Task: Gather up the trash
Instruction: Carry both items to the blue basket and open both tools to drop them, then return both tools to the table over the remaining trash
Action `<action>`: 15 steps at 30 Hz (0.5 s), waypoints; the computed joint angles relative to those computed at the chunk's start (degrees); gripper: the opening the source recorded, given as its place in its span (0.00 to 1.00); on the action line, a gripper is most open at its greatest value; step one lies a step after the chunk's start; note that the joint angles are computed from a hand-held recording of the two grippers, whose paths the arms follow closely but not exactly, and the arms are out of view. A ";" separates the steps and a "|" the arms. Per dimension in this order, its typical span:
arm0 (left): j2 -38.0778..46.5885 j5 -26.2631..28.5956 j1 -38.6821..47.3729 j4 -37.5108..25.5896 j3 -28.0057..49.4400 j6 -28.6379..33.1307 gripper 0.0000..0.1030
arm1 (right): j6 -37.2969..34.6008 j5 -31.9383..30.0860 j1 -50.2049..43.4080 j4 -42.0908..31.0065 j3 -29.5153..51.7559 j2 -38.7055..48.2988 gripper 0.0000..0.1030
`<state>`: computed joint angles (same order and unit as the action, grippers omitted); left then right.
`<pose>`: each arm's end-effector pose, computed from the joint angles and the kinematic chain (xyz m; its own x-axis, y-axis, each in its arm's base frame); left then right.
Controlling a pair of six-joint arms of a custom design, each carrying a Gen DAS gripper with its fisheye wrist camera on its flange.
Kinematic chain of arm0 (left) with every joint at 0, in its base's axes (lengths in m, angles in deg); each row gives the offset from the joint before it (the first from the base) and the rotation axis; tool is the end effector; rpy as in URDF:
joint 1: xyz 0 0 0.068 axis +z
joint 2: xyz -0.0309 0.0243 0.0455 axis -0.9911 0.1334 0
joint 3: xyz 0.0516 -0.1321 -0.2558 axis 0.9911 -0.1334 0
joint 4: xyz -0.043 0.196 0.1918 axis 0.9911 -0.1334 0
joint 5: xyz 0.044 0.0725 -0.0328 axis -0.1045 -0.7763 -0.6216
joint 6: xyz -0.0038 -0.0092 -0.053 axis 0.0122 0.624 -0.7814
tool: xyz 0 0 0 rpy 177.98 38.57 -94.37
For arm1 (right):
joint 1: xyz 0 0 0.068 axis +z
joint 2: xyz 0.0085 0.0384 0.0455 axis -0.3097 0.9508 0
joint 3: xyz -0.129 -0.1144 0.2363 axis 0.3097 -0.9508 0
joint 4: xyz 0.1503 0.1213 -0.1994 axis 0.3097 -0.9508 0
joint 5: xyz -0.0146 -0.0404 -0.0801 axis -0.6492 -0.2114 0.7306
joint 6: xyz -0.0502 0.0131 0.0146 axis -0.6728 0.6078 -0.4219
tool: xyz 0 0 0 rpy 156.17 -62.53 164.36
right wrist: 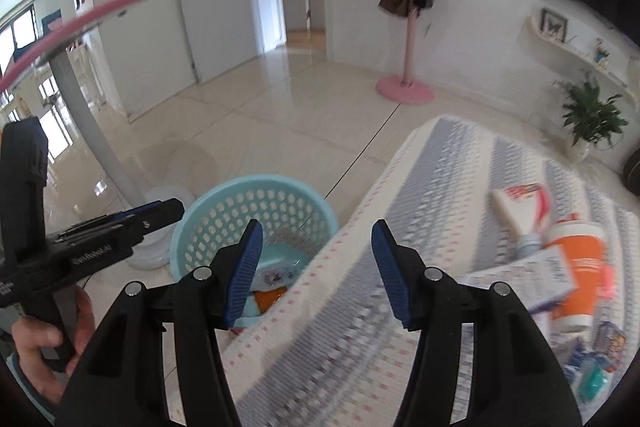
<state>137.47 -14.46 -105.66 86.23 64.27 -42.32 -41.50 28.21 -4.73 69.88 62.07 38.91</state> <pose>0.2440 -0.0929 0.1937 -0.5090 -0.5094 -0.6939 -0.2996 0.8606 -0.4119 0.3534 0.0983 0.2105 -0.5008 -0.3945 -0.7704 -0.6683 0.7419 0.0545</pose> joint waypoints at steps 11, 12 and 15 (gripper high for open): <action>15.89 -7.32 -17.99 0.31 22.57 8.89 0.78 | -7.58 -12.44 -25.34 0.98 -5.56 -12.81 0.52; 19.25 -6.17 -18.57 0.84 25.52 11.35 0.81 | -8.15 -13.16 -27.18 0.99 -5.08 -12.25 0.52; 25.38 -0.97 -18.31 1.28 30.03 15.02 0.81 | -9.92 -14.94 -32.29 1.08 -3.44 -9.73 0.51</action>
<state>162.86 -15.42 -123.97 87.51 94.30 -27.31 -51.42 13.28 -37.01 70.97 58.62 29.18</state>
